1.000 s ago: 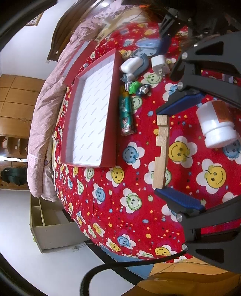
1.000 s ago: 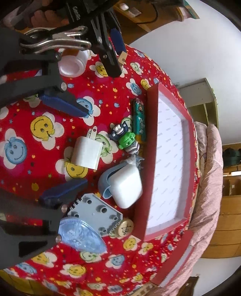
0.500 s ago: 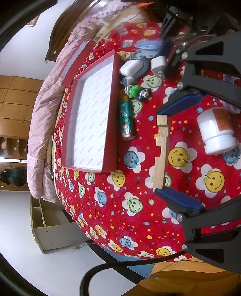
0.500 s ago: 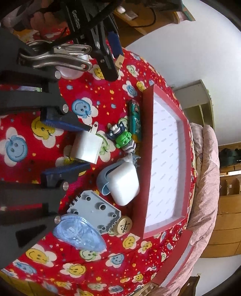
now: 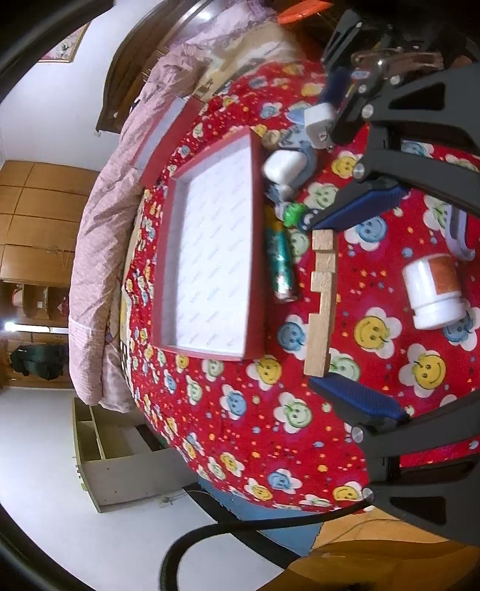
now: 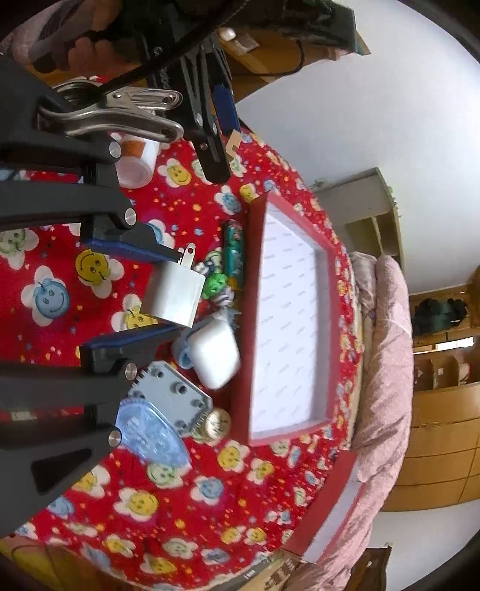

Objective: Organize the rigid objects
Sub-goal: 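Carry the wooden block and charger into the red tray and open both tools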

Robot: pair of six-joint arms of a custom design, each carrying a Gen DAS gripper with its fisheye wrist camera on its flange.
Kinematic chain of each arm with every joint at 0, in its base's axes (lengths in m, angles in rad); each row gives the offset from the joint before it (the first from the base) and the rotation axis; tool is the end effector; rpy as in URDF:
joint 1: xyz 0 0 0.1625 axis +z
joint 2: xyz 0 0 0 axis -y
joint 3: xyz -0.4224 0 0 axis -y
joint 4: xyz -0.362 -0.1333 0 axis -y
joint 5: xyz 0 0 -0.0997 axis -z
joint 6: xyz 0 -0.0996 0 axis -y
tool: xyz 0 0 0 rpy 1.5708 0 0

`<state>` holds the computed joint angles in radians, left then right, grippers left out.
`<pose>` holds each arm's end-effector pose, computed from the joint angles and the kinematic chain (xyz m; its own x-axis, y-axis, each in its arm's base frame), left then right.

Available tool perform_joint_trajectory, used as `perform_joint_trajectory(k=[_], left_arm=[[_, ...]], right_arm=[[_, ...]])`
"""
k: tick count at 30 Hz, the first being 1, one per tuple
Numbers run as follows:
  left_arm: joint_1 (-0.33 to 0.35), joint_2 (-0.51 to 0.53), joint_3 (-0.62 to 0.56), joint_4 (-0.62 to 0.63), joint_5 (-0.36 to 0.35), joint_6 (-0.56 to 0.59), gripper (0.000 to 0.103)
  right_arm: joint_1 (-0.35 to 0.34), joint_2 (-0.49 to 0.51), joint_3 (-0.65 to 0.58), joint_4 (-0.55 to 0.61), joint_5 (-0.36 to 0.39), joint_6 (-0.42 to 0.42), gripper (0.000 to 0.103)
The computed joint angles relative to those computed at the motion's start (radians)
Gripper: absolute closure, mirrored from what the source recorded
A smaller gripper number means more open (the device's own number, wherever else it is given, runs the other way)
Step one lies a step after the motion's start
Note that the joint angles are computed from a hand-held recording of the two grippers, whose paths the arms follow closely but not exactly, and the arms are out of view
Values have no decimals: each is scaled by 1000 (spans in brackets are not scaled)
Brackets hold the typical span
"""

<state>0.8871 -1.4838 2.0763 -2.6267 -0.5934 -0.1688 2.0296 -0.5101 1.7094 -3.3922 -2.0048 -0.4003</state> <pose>-0.1176 -0.4861 0.3759 -0.7530 -0.0515 -0.6560 0.4449 0.6947 -0.5652 0.3626 -0.5277 0.0161 -0.7088 -0.4516 0.5418 -0.6907 0.6000 -0.4035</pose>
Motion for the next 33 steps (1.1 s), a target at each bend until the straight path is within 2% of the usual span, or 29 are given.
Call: perform_joint_trajectory(k=[6,11,21,33], left_arm=[[-4,48,-71,-19,4,58,23],[4,89,-124,-44,2,105,23],[59,180,-304,77,-44,82,23],[104,305,-456,90,-38,114,23]], right_arm=[[8,-18,-23,10,-3,-18,69],[0,-28,-65,63,3,-8,69],[-5,-12,-219,237,-13,6,69],[-36,58,-398,350,-20,16,69]])
